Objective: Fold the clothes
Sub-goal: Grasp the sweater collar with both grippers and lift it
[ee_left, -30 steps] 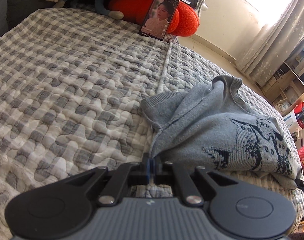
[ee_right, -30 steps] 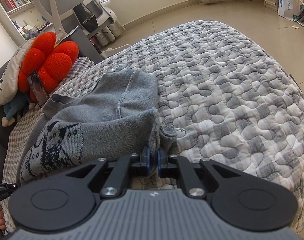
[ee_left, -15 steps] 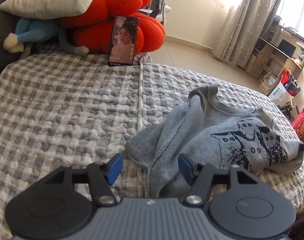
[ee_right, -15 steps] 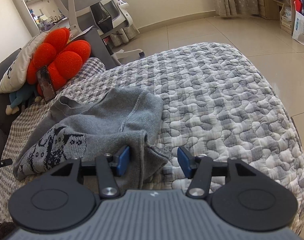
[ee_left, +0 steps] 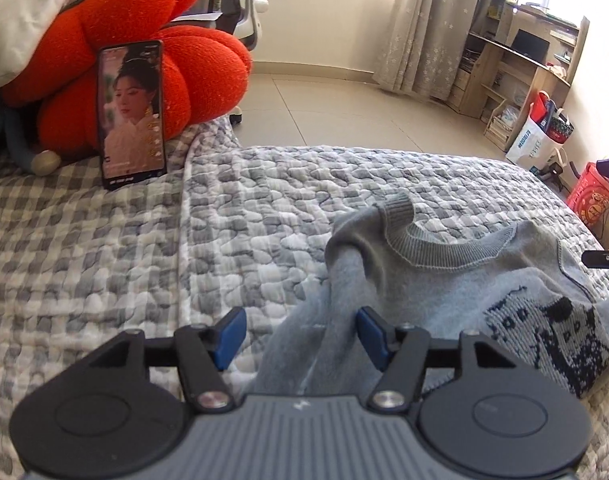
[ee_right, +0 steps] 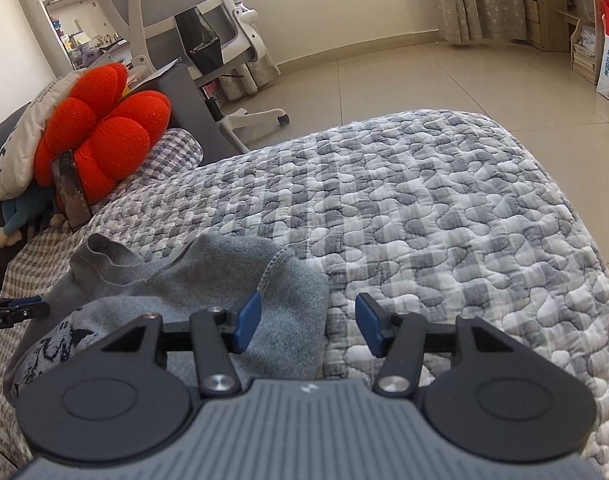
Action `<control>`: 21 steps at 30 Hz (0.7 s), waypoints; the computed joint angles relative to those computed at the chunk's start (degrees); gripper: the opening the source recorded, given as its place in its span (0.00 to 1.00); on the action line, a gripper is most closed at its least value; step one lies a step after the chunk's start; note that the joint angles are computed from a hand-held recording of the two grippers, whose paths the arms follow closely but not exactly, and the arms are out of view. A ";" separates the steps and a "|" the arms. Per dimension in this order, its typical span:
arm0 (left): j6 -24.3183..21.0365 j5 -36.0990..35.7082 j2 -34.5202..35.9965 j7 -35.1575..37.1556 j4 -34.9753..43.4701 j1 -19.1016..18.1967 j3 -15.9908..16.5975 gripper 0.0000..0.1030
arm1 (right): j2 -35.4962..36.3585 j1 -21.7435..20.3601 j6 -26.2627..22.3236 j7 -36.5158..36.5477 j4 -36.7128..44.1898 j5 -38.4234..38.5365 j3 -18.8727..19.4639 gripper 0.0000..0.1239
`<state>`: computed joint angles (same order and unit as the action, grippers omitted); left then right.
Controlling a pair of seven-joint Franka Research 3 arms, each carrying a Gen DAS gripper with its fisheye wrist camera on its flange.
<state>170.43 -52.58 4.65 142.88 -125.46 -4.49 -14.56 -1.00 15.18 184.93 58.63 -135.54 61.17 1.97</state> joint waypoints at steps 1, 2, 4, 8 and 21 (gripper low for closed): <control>0.46 0.50 1.16 0.16 1.12 -0.20 -0.12 0.60 | 1.19 -0.02 -0.45 -2.32 1.41 1.93 -0.09 0.46; 0.78 0.67 2.25 0.58 2.23 -0.06 -0.52 0.59 | 2.26 -0.48 -0.84 -4.08 2.64 3.27 0.25 0.46; 0.88 0.30 4.23 1.96 4.42 0.93 -1.90 0.56 | 4.04 -2.05 -1.60 -9.68 5.16 7.80 1.75 0.46; -0.06 0.57 7.47 3.53 8.10 3.17 -4.76 0.49 | 6.88 -4.53 -3.40 -23.24 10.10 18.35 4.12 0.46; 1.51 -19.76 10.25 17.12 12.91 6.97 -11.39 0.06 | 9.18 -2.46 2.27 -38.48 12.17 19.93 5.74 0.08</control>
<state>171.94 -72.34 14.90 160.00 -112.55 2.48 -25.95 8.18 12.71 187.20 20.16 -123.37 81.10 7.71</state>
